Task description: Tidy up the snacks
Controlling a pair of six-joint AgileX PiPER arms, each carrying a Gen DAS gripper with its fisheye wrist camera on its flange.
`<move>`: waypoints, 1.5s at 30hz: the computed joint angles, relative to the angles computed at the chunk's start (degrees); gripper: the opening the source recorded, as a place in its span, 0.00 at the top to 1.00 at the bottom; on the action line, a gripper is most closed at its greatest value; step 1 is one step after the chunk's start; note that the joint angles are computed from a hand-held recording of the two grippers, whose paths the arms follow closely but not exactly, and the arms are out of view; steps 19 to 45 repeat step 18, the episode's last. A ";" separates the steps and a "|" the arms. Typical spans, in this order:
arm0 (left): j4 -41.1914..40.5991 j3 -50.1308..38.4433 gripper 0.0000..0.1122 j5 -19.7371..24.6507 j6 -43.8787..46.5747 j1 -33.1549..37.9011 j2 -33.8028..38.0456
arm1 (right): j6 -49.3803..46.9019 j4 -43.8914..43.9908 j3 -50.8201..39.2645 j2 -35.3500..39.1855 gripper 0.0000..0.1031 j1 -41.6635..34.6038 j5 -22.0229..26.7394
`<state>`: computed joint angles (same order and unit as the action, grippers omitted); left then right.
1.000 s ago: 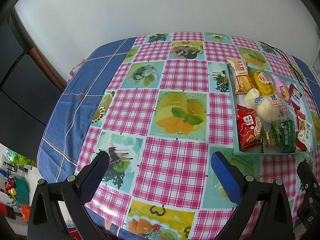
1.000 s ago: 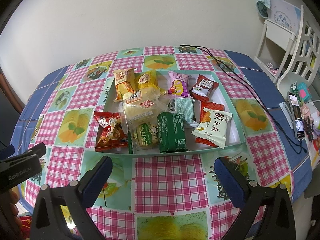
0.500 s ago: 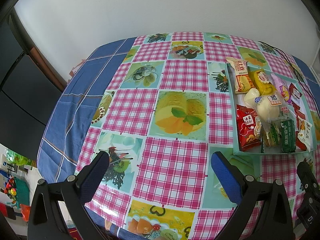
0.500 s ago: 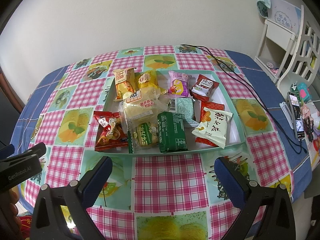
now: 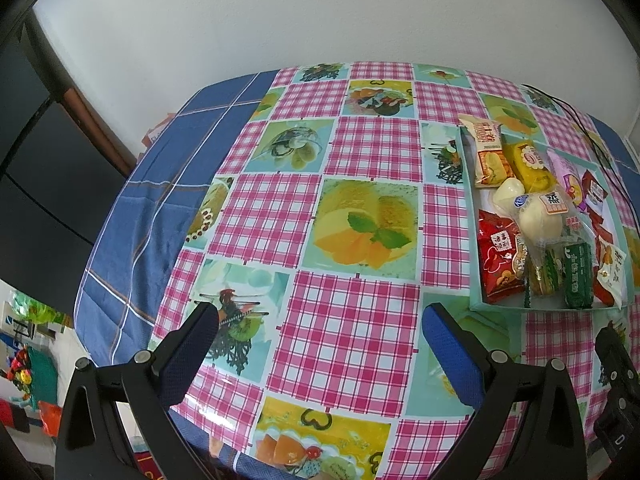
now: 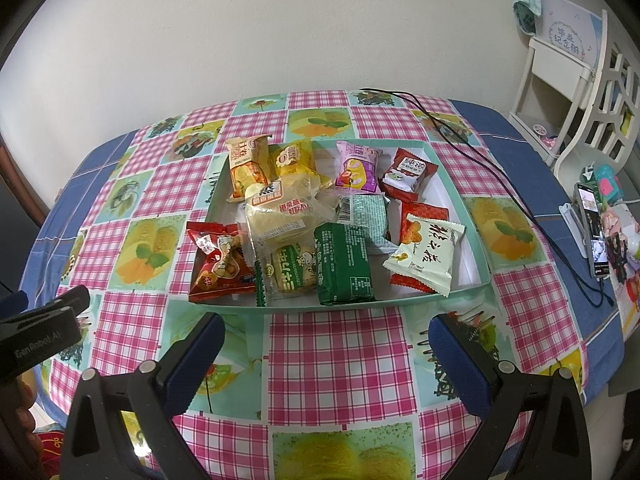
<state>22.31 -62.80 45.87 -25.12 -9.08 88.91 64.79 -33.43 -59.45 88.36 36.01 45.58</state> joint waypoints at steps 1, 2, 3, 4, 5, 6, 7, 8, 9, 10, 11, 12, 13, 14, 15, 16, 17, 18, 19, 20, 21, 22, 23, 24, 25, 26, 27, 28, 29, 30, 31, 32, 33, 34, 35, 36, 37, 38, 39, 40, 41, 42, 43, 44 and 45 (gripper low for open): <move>-0.08 -0.11 0.10 0.00 0.22 0.12 0.06 | -0.01 0.01 -0.03 0.02 0.00 0.00 0.02; 0.11 -0.15 0.10 0.06 0.07 0.07 0.05 | 0.00 0.03 -0.01 0.00 0.00 0.01 0.02; 0.49 0.03 0.10 0.05 -0.35 -0.17 -0.12 | -0.01 0.05 -0.04 0.01 0.00 0.01 0.03; 0.58 0.02 0.10 -0.01 -0.29 -0.22 -0.13 | -0.01 0.05 -0.04 0.01 0.00 0.01 0.03; 0.65 -0.05 0.10 -0.04 -0.24 -0.27 -0.10 | 0.05 0.01 -0.04 0.01 0.00 0.04 0.07; 1.01 0.08 0.10 -0.07 -0.60 -0.49 -0.29 | 0.10 0.00 0.00 -0.01 0.00 0.07 0.09; 1.29 0.15 0.10 -0.12 -0.80 -0.59 -0.41 | -0.02 0.06 -0.14 0.06 0.00 0.03 0.15; 1.97 0.42 0.10 -0.22 -1.46 -0.89 -0.69 | 0.12 0.06 -0.11 0.03 0.00 0.12 0.26; 2.18 0.46 0.10 -0.29 -1.58 -1.03 -0.80 | 0.19 0.03 0.15 -0.05 0.00 0.05 0.06; 2.29 0.54 0.10 -0.40 -1.69 -1.13 -0.94 | 0.23 0.03 0.35 -0.11 0.00 -0.04 -0.10; 2.31 0.66 0.10 -0.51 -1.69 -1.19 -1.09 | 0.25 0.07 0.52 -0.21 0.00 -0.12 -0.24; 2.16 0.64 0.10 -0.58 -1.48 -1.13 -1.11 | 0.17 0.13 0.60 -0.24 0.00 -0.26 -0.32; 1.84 0.62 0.10 -0.59 -1.18 -0.98 -1.11 | 0.24 0.13 0.71 -0.30 0.00 -0.22 -0.30; 1.63 0.44 0.10 -0.59 -1.02 -0.92 -0.92 | 0.03 0.27 0.55 -0.20 0.00 -0.35 -0.29; 1.27 0.36 0.10 -0.62 -0.69 -0.74 -0.92 | -0.04 0.30 0.44 -0.15 0.00 -0.37 -0.25; 1.11 0.28 0.10 -0.65 -0.61 -0.65 -0.92 | -0.06 0.30 0.35 -0.11 0.00 -0.36 -0.20; 0.88 0.31 0.10 -0.77 -0.44 -0.53 -1.02 | 0.06 0.23 0.54 -0.23 0.00 -0.28 -0.24; 0.57 0.30 0.10 -0.85 -0.21 -0.50 -1.05 | -0.10 0.33 0.25 -0.07 0.00 -0.33 -0.14; 0.57 0.30 0.10 -0.85 -0.21 -0.50 -1.05 | -0.10 0.33 0.25 -0.07 0.00 -0.33 -0.14; 0.57 0.30 0.10 -0.85 -0.21 -0.50 -1.05 | -0.10 0.33 0.25 -0.07 0.00 -0.33 -0.14; 0.57 0.30 0.10 -0.85 -0.21 -0.50 -1.05 | -0.10 0.33 0.25 -0.07 0.00 -0.33 -0.14; 0.57 0.30 0.10 -0.85 -0.21 -0.50 -1.05 | -0.10 0.33 0.25 -0.07 0.00 -0.33 -0.14; 0.57 0.30 0.10 -0.85 -0.21 -0.50 -1.05 | -0.10 0.33 0.25 -0.07 0.00 -0.33 -0.14; 0.57 0.30 0.10 -0.85 -0.21 -0.50 -1.05 | -0.10 0.33 0.25 -0.07 0.00 -0.33 -0.14; 0.57 0.30 0.10 -0.85 -0.21 -0.50 -1.05 | -0.10 0.33 0.25 -0.07 0.00 -0.33 -0.14; 0.57 0.30 0.10 -0.85 -0.21 -0.50 -1.05 | -0.10 0.33 0.25 -0.07 0.00 -0.33 -0.14; 0.57 0.30 0.10 -0.85 -0.21 -0.50 -1.05 | -0.10 0.33 0.25 -0.07 0.00 -0.33 -0.14; 0.57 0.30 0.10 -0.85 -0.21 -0.50 -1.05 | -0.10 0.33 0.25 -0.07 0.00 -0.33 -0.14; 0.57 0.30 0.10 -0.85 -0.21 -0.50 -1.05 | -0.10 0.33 0.25 -0.07 0.00 -0.33 -0.14; 0.57 0.30 0.10 -0.85 -0.21 -0.50 -1.05 | -0.10 0.33 0.25 -0.07 0.00 -0.33 -0.14; 0.57 0.30 0.10 -0.85 -0.21 -0.50 -1.05 | -0.10 0.33 0.25 -0.07 0.00 -0.33 -0.14; 0.57 0.30 0.10 -0.85 -0.21 -0.50 -1.05 | -0.10 0.33 0.25 -0.07 0.00 -0.33 -0.14; 0.57 0.30 0.10 -0.85 -0.21 -0.50 -1.05 | -0.10 0.33 0.25 -0.07 0.00 -0.33 -0.14; 0.57 0.30 0.10 -0.85 -0.21 -0.50 -1.05 | -0.10 0.33 0.25 -0.07 0.00 -0.33 -0.14; 0.57 0.30 0.10 -0.85 -0.21 -0.50 -1.05 | -0.10 0.33 0.25 -0.07 0.00 -0.33 -0.14; 0.57 0.30 0.10 -0.85 -0.21 -0.50 -1.05 | -0.10 0.33 0.25 -0.07 0.00 -0.33 -0.14; 0.57 0.30 0.10 -0.85 -0.21 -0.50 -1.05 | -0.10 0.33 0.25 -0.07 0.00 -0.33 -0.14; 0.57 0.30 0.10 -0.85 -0.21 -0.50 -1.05 | -0.10 0.33 0.25 -0.07 0.00 -0.33 -0.14; 0.57 0.30 0.10 -0.85 -0.21 -0.50 -1.05 | -0.10 0.33 0.25 -0.07 0.00 -0.33 -0.14; 0.57 0.30 0.10 -0.85 -0.21 -0.50 -1.05 | -0.10 0.33 0.25 -0.07 0.00 -0.33 -0.14; 0.57 0.30 0.10 -0.85 -0.21 -0.50 -1.05 | -0.10 0.33 0.25 -0.07 0.00 -0.33 -0.14; 0.57 0.30 0.10 -0.85 -0.21 -0.50 -1.05 | -0.10 0.33 0.25 -0.07 0.00 -0.33 -0.14; 0.57 0.30 0.10 -0.85 -0.21 -0.50 -1.05 | -0.10 0.33 0.25 -0.07 0.00 -0.33 -0.14; 0.57 0.30 0.10 -0.85 -0.21 -0.50 -1.05 | -0.10 0.33 0.25 -0.07 0.00 -0.33 -0.14; 0.57 0.30 0.10 -0.85 -0.21 -0.50 -1.05 | -0.10 0.33 0.25 -0.07 0.00 -0.33 -0.14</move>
